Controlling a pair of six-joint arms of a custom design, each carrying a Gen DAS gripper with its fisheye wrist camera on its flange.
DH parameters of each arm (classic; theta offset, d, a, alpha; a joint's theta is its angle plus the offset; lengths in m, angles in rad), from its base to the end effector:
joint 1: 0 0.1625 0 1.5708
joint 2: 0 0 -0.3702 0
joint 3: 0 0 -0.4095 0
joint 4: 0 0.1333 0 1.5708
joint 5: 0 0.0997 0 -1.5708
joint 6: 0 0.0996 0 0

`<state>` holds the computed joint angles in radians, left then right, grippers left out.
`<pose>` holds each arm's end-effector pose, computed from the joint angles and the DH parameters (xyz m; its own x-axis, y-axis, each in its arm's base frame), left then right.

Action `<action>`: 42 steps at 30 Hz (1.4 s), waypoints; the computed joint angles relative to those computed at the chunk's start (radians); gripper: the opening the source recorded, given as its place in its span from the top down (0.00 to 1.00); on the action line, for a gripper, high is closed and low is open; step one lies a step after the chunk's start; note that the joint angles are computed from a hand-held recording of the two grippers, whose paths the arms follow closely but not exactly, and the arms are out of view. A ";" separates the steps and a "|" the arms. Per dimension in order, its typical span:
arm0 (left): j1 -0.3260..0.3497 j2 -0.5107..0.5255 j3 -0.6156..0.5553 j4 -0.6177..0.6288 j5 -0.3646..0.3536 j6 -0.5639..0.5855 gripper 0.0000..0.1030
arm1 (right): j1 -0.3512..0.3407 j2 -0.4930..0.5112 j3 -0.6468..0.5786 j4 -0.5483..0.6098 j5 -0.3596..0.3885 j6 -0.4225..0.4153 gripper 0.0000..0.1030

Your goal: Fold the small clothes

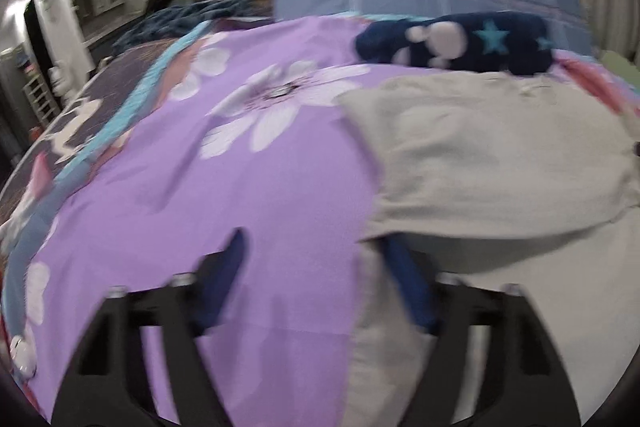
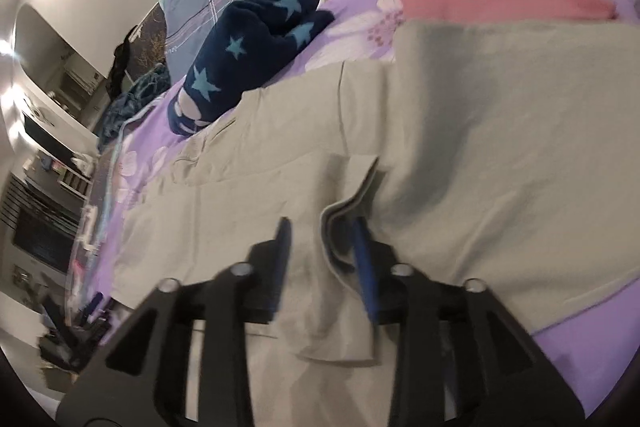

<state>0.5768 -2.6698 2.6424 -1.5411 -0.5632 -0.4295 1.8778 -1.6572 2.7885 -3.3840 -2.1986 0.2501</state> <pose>-0.0316 -0.2800 0.2886 -0.6123 0.1807 -0.7697 0.6415 0.6826 -0.3500 0.1530 -0.2352 0.1610 -0.9139 0.2881 0.2858 -0.0087 0.6902 -0.7235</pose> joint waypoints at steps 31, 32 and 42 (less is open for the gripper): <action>0.052 -0.053 0.052 -0.229 -0.159 0.210 0.90 | 0.319 1.179 -1.227 0.617 -0.121 -0.201 0.97; 0.049 -0.056 0.051 -0.220 -0.163 0.216 0.90 | 0.302 1.173 -1.227 0.599 -0.090 -0.173 0.97; 0.088 -0.053 0.027 -0.176 -0.190 0.198 0.86 | 0.224 0.882 -0.831 0.265 0.150 -0.168 0.68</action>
<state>0.6644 -2.7225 2.6699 -1.7166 -0.7533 -0.2319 2.1018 -0.7753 1.9573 -3.1191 -2.0488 0.0826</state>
